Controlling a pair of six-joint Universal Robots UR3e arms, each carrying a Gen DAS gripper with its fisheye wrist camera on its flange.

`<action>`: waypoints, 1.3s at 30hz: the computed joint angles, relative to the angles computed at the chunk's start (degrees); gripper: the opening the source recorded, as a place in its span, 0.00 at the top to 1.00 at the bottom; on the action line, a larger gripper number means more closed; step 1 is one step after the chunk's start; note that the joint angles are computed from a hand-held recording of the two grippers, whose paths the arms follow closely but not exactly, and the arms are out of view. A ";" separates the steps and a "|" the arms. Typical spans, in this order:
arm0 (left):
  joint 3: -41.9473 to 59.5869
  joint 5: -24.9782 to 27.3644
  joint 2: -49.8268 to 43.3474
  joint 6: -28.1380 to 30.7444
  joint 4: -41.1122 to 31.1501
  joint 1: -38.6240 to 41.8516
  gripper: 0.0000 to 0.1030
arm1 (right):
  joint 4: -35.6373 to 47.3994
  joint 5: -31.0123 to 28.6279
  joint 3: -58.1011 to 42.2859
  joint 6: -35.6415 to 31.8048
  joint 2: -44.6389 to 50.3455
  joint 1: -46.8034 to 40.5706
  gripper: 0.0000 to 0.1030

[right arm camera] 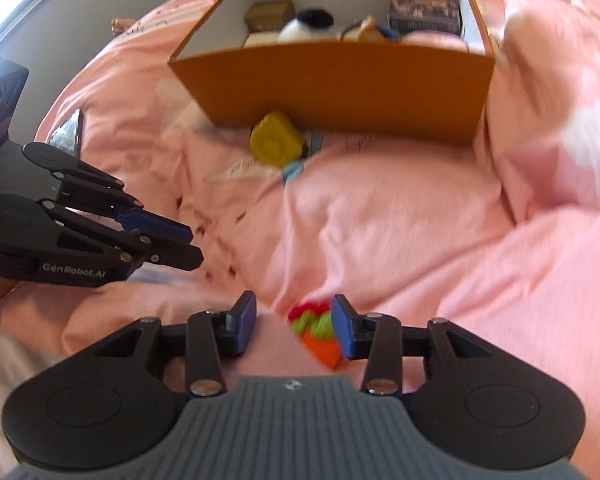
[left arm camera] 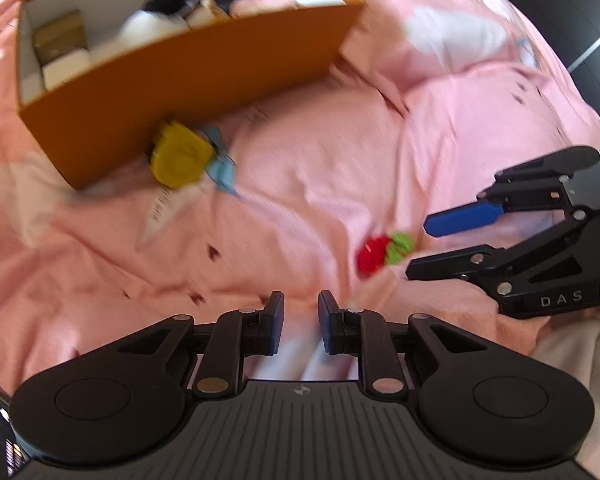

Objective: Organize objects
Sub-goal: 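Move both tools out of the box toward the strawberry and tape measure, then grasp the crocheted strawberry with the right tool while the left tool grasps the yellow tape measure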

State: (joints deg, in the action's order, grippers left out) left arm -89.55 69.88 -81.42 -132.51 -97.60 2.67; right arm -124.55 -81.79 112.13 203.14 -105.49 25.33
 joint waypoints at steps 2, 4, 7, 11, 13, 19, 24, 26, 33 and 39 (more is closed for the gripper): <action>-0.25 2.18 0.23 -0.52 -1.57 -1.45 0.76 | 1.98 -0.24 0.05 2.37 -0.60 1.19 0.49; -0.88 4.41 0.71 -0.61 -2.64 -2.92 0.77 | 3.39 -0.54 -0.22 3.76 -0.47 2.04 0.45; -1.37 5.85 1.36 0.10 -4.48 -3.50 0.79 | 4.26 1.63 0.40 4.24 -0.48 1.52 0.44; -1.24 5.38 1.41 -0.67 -6.54 -2.06 0.79 | 4.88 3.49 0.47 4.67 -0.01 1.01 0.43; -0.98 5.25 1.30 -1.60 -6.68 -1.97 0.79 | 4.90 3.49 0.29 4.34 -0.07 0.48 0.43; -0.71 5.75 0.59 -4.38 -5.26 -3.68 0.79 | 2.42 4.28 -0.69 5.87 2.01 -3.83 0.41; -0.86 5.51 0.60 -4.66 -5.34 -3.16 0.79 | 5.72 2.91 -4.36 6.68 9.18 -2.48 0.42; -0.70 5.55 0.45 -4.68 -5.34 -3.22 0.79 | 5.14 3.20 -3.80 7.06 9.74 -2.32 0.45; -1.23 5.34 0.69 -4.84 -5.12 -2.85 0.78 | 5.15 1.80 -4.10 7.11 11.15 -1.49 0.58; -0.78 4.62 0.68 -5.13 -4.37 -2.16 0.76 | 4.32 1.78 -3.71 6.70 9.75 -1.98 0.59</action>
State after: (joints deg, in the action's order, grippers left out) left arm -90.32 74.50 -80.74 -137.64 -101.97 0.51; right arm -120.22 -80.00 108.42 209.84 -95.73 23.35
